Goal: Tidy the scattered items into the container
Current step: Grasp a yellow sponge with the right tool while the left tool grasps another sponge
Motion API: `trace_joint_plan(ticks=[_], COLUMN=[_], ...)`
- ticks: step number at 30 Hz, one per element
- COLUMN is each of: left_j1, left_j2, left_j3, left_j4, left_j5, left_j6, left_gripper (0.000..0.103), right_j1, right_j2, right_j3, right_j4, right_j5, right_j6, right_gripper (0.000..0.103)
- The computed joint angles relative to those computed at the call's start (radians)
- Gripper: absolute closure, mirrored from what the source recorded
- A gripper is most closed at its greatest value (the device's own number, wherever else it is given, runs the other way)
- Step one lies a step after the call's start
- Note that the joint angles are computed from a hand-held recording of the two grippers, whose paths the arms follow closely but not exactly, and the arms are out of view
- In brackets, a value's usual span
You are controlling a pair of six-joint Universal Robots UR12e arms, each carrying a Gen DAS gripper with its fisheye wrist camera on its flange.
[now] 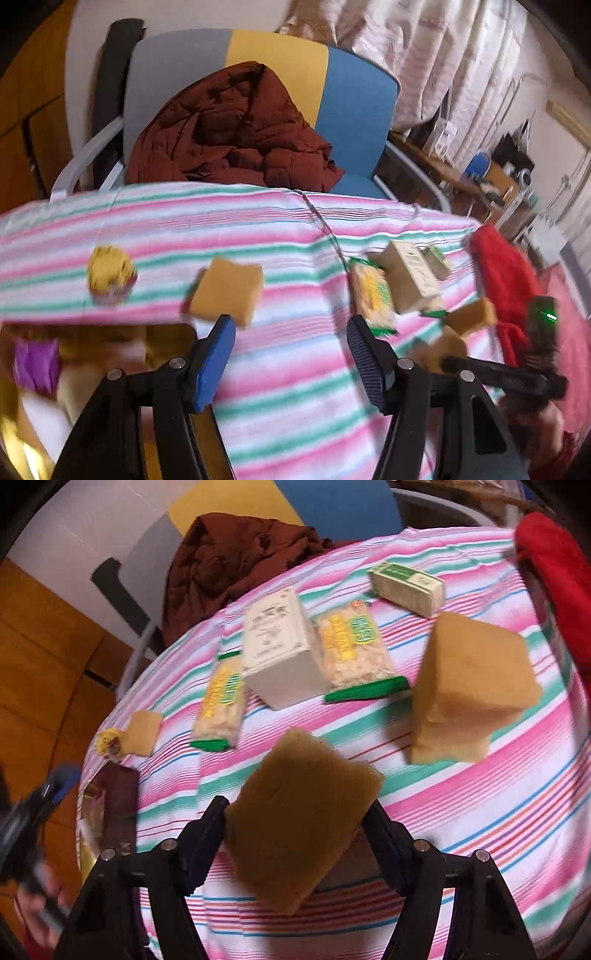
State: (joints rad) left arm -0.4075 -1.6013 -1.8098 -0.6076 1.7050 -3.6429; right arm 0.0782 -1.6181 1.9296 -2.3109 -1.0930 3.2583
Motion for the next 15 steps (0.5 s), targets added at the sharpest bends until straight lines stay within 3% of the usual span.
trace_joint_plan(ticks=[7, 11, 15], left_j1=[0.036, 0.066, 0.063], left_j2=[-0.091, -0.114, -0.138], left_j3=[0.097, 0.123, 0.149], left_j4=[-0.185, -0.249, -0.296], left_j5=[0.043, -0.006, 0.037], left_j6=[0.035, 0.021, 0.066], left_gripper=[0.040, 0.039, 0.039], right_j1=[0.005, 0.010, 0.015], right_j2=[0.004, 0.010, 0.014], right_j3=[-0.001, -0.003, -0.008], right_j4=[0.003, -0.004, 0.013], right_j5=[0.051, 0.055, 0.074], right_j6=[-0.025, -0.020, -0.031], right_gripper=[0.030, 0.030, 0.029])
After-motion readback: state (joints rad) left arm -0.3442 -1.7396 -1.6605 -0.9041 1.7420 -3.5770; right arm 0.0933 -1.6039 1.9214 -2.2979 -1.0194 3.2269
